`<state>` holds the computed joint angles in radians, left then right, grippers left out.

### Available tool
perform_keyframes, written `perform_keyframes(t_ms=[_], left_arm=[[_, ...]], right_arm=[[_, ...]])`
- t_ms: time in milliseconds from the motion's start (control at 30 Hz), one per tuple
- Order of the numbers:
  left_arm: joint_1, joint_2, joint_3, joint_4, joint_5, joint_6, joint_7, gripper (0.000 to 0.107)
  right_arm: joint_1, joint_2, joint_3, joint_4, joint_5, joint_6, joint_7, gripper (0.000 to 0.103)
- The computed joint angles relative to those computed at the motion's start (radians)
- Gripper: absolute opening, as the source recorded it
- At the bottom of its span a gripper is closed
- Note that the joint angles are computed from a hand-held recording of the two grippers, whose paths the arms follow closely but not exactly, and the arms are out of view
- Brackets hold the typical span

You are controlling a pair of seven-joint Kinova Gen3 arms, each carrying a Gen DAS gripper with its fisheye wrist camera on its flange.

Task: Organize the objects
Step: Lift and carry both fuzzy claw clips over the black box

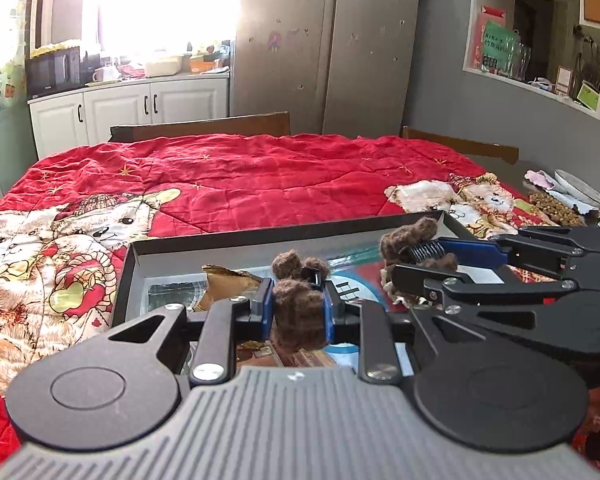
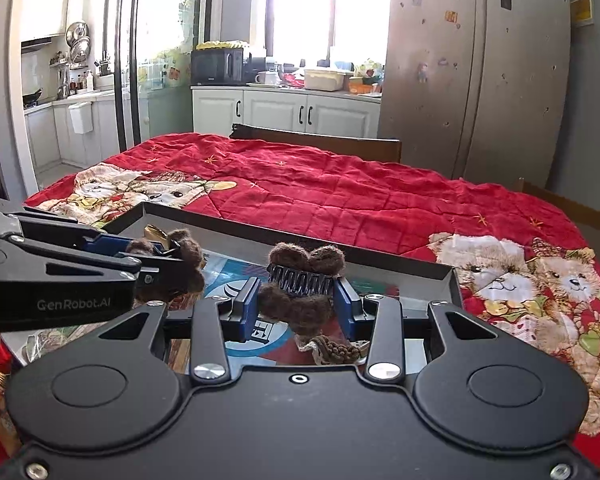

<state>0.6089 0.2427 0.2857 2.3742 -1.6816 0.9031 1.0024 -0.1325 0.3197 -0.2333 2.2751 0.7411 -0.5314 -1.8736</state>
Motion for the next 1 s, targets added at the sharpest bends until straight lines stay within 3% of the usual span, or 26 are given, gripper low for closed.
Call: perform_keyframes(t_ms=[500, 1000], left_arm=[[-0.033, 0.005, -0.017, -0.017, 0.011, -0.058, -0.059, 0.028], [-0.041, 0.012, -0.043, -0.055, 0.082, -0.112, -0.202, 0.03]], right_arm=[[0.02, 0.041, -0.041, -0.056, 0.084, 0.066, -0.076, 0.038], [0.021, 0.039, -0.08, -0.1, 0.161, 0.174, -0.153, 0.038]])
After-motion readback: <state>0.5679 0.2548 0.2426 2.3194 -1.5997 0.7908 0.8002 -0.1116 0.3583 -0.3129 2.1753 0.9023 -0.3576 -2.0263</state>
